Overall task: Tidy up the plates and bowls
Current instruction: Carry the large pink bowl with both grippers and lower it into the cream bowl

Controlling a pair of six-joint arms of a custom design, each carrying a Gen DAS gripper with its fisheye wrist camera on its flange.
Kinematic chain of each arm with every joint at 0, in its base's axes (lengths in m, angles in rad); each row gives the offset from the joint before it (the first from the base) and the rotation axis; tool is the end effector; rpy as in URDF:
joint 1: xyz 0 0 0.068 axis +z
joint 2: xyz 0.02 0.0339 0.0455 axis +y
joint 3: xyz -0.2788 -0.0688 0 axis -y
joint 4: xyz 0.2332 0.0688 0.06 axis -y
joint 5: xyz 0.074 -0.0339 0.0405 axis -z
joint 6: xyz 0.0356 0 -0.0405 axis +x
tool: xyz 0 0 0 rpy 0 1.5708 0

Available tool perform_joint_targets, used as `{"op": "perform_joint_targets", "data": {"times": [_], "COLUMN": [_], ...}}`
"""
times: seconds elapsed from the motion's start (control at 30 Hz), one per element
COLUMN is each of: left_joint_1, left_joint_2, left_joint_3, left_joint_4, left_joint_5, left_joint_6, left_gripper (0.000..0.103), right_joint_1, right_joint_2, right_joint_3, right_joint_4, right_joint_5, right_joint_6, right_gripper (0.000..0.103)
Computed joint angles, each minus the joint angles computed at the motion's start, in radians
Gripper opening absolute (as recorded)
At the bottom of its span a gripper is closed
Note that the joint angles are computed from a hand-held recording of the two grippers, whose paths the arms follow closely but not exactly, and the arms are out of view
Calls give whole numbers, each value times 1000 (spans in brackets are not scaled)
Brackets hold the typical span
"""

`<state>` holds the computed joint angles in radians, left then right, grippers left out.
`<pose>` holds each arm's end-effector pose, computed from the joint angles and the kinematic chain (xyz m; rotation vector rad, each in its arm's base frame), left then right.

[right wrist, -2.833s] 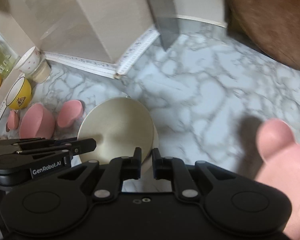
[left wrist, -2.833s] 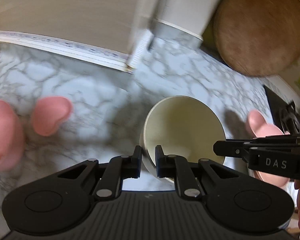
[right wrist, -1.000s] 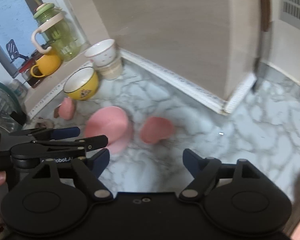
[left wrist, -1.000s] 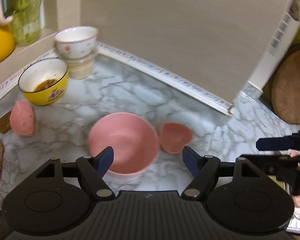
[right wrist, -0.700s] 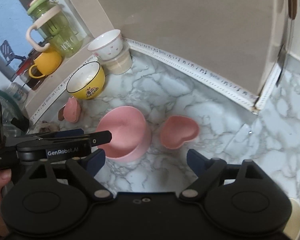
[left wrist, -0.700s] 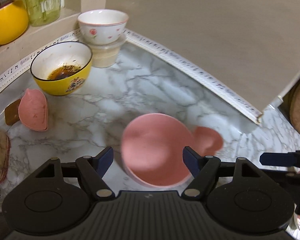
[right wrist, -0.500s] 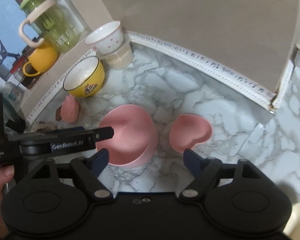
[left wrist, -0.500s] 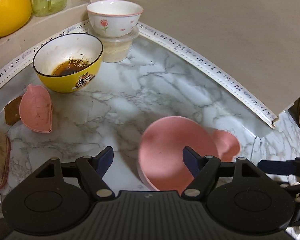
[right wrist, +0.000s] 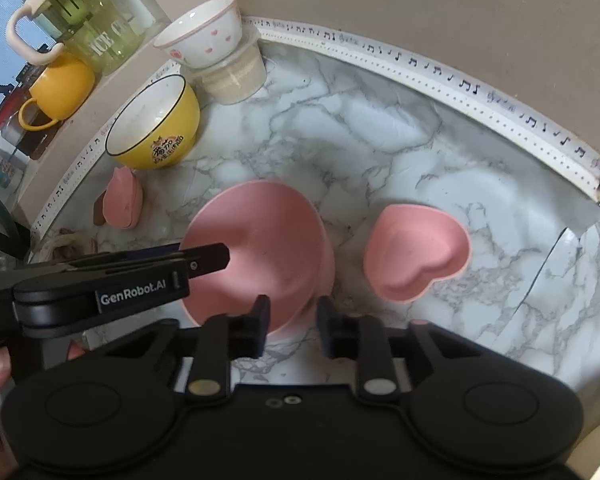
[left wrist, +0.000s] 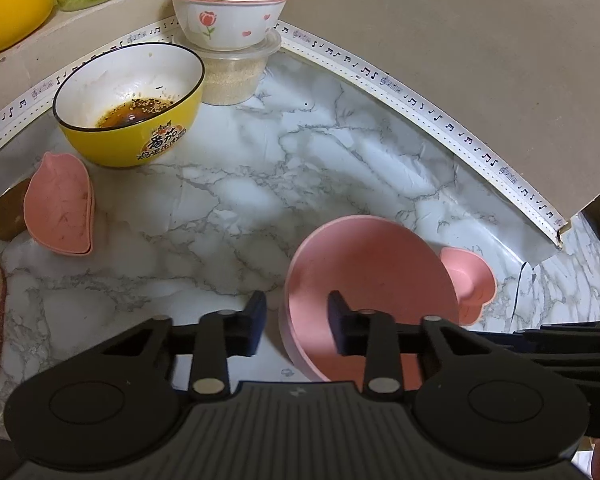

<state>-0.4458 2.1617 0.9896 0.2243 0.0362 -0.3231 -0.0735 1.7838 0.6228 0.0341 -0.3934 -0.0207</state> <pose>0.3469 -0.1672 0.0644 0.1715 2.5492 -0.3514 0.2730 -0.0064 0.0995 -0.0490 2.6416 0.4973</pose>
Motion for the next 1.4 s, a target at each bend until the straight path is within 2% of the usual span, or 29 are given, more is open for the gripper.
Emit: {"op": "perform_joint_targets", "data": {"times": [0.13, 0.4, 0.67, 0.83, 1.03, 1.4], "left_joint_1": [-2, -42, -141, -253, -374, -561], "left_joint_2": [-1, -43, -171, -211, -185, -79], "left_joint_3": [-9, -32, -93, -78, -10, 135], "left_joint_4": [9, -16, -26, -60, -106, -175], "left_joint_5": [-6, -49, -70, -111, -140, -159], "left_joint_6": [1, -30, -92, -120, -148, -183], "left_gripper": [17, 16, 16, 16, 16, 16], "right_joint_1": [7, -1, -114, -276, -520, -968], "right_joint_2": [-1, -27, -188, -301, -385, -315], "right_joint_3": [-9, -23, -83, -117, -110, 5], "right_joint_4": [14, 13, -99, -208, -361, -601], "right_joint_5": [14, 20, -11, -60, -130, -230], "right_joint_6": [12, -2, -101, -223, -413, -795], "right_gripper": [15, 11, 11, 10, 10, 9]}}
